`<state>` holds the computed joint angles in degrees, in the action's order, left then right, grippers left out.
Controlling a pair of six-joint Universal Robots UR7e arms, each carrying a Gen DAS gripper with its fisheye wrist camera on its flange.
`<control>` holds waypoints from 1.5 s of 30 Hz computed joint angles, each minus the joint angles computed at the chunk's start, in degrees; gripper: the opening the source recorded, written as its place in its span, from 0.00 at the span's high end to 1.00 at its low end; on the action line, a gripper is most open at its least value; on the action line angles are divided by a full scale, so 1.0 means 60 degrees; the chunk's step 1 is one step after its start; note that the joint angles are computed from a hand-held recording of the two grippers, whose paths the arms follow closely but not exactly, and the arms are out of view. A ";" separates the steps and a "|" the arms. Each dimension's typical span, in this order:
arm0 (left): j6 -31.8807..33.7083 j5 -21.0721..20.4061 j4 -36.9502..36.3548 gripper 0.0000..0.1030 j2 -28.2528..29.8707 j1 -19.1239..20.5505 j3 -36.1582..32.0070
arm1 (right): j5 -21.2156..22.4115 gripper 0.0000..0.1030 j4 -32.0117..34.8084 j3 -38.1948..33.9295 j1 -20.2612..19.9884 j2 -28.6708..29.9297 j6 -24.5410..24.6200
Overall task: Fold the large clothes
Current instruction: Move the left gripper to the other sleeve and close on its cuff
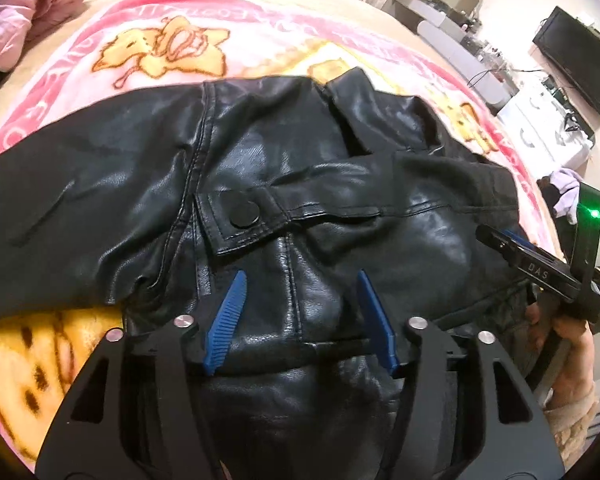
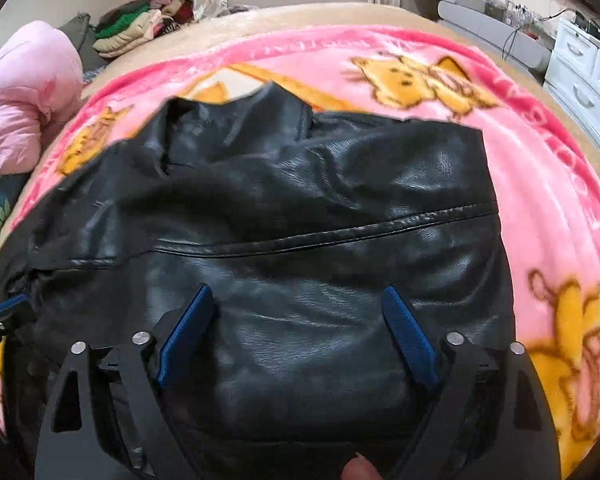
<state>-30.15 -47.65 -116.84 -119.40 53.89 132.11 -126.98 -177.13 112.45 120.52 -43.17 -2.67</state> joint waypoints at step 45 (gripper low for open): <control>-1.0302 0.3678 1.3284 0.09 -0.3548 -0.3453 -0.2968 | 0.1153 0.04 -0.0506 -0.2312 0.3278 0.2038 -0.0499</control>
<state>-91.96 -25.58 -37.13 -140.69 33.18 114.31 -120.06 -180.17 98.58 140.19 -30.94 -5.67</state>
